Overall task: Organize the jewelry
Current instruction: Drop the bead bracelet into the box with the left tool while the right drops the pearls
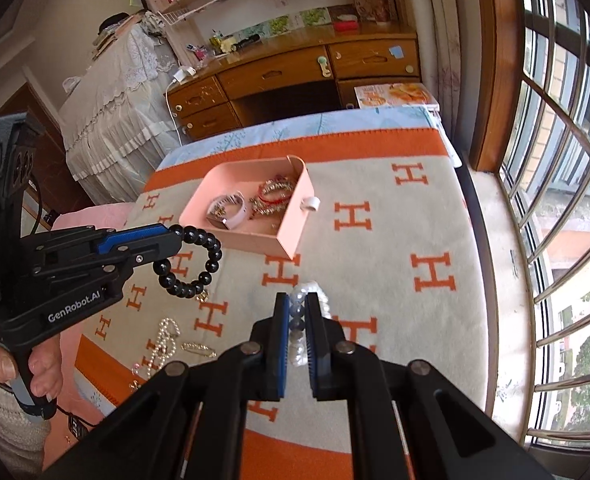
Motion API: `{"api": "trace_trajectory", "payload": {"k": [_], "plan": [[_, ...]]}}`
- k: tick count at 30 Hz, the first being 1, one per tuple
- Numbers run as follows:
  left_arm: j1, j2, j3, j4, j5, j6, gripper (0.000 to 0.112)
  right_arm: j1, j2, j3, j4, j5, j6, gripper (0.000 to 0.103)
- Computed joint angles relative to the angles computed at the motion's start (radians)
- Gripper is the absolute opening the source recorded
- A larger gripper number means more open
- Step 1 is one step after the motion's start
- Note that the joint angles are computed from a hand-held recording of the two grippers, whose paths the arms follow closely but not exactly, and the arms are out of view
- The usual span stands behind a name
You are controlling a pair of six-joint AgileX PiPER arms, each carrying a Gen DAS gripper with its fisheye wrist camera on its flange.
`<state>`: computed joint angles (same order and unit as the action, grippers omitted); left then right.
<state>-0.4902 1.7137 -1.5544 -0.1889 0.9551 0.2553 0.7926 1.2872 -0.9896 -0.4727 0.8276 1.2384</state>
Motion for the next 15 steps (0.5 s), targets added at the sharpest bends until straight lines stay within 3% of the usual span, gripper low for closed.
{"api": "trace_trajectory", "payload": {"k": [7, 15], "plan": [[0.072, 0.062, -0.163, 0.016, 0.046, -0.006, 0.012, -0.004, 0.077, -0.181, -0.027, 0.055, -0.084, 0.008], [0.038, 0.202, -0.293, 0.132, 0.013, -0.082, 0.012, -0.047, 0.15, -0.248, 0.015, 0.029, -0.161, 0.008]]}}
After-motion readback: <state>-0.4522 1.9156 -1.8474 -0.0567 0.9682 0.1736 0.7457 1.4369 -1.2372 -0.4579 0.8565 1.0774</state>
